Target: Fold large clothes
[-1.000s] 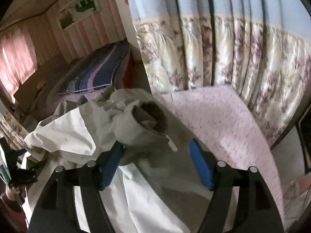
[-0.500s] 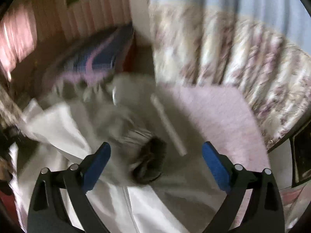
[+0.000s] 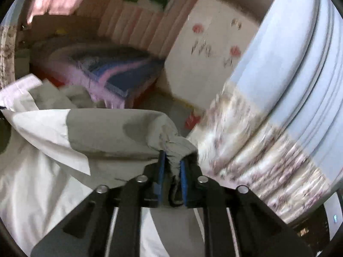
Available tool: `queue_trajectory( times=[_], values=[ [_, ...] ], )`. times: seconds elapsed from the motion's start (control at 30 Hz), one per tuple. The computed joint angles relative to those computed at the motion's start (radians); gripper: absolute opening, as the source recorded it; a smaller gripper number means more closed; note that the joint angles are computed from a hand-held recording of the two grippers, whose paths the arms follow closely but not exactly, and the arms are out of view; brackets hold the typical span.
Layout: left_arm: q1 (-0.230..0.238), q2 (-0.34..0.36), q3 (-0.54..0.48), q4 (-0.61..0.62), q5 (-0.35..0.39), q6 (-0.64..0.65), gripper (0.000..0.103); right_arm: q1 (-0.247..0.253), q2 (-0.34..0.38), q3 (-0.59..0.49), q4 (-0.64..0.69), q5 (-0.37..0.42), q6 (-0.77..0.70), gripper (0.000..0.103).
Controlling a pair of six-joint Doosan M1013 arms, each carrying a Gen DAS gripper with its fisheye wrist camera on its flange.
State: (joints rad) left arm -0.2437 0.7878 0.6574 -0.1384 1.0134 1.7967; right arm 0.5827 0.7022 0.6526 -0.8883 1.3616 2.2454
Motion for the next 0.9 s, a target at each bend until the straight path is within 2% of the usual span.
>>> queue_trajectory(
  times=[0.03,0.1,0.13,0.2,0.27,0.3,0.4,0.47,0.5,0.57,0.63,0.7,0.73,0.77,0.8,0.87,0.9],
  values=[
    [-0.007,-0.005,0.014,0.035,-0.018,-0.003,0.036,-0.017,-0.017,0.037,0.052,0.003,0.01,0.033],
    [-0.011,-0.006,0.019,0.065,-0.023,0.003,0.041,-0.044,-0.045,0.083,0.142,0.049,0.035,0.036],
    [-0.009,-0.006,0.017,0.056,-0.018,0.004,0.046,-0.056,-0.072,0.122,0.2,0.03,0.061,0.037],
    [0.001,-0.005,0.012,0.037,-0.01,0.006,0.054,-0.083,-0.157,0.248,0.314,-0.063,0.156,0.038],
    [0.009,-0.011,0.014,0.013,-0.01,0.012,0.062,-0.099,-0.21,0.321,0.36,-0.123,0.237,0.057],
    [0.009,-0.019,0.025,0.01,-0.019,0.014,0.064,-0.105,-0.228,0.343,0.375,-0.159,0.263,0.059],
    [0.006,-0.058,0.072,0.032,-0.075,0.023,0.073,-0.112,-0.227,0.322,0.38,-0.209,0.274,0.066],
    [0.002,-0.094,0.118,0.035,-0.127,0.041,0.087,-0.106,-0.185,0.256,0.375,-0.2,0.227,0.081],
    [0.0,-0.108,0.135,0.037,-0.148,0.047,0.091,-0.109,-0.154,0.211,0.4,-0.18,0.185,0.082],
    [-0.006,-0.126,0.148,0.059,-0.17,0.047,0.096,-0.117,-0.09,0.119,0.452,-0.131,0.134,0.082],
    [-0.008,-0.13,0.139,0.048,-0.164,0.067,0.096,-0.119,-0.066,0.088,0.436,-0.117,0.161,0.082],
    [-0.014,-0.129,0.13,0.066,-0.171,0.058,0.097,-0.135,-0.067,0.097,0.488,-0.141,0.208,0.082],
    [-0.021,-0.119,0.108,0.087,-0.166,0.044,0.097,-0.149,-0.069,0.108,0.534,-0.17,0.225,0.071],
    [-0.025,-0.103,0.079,0.093,-0.153,0.04,0.098,-0.154,-0.074,0.123,0.568,-0.204,0.231,0.047],
    [-0.029,-0.085,0.048,0.09,-0.136,0.041,0.098,-0.153,-0.063,0.107,0.565,-0.19,0.217,0.044],
    [-0.034,-0.049,-0.015,0.083,-0.09,0.035,0.097,-0.143,-0.033,0.056,0.55,-0.152,0.14,0.032],
    [-0.034,-0.019,-0.068,0.065,-0.047,0.03,0.097,-0.138,-0.028,0.043,0.528,-0.144,0.118,0.031]
  ],
)
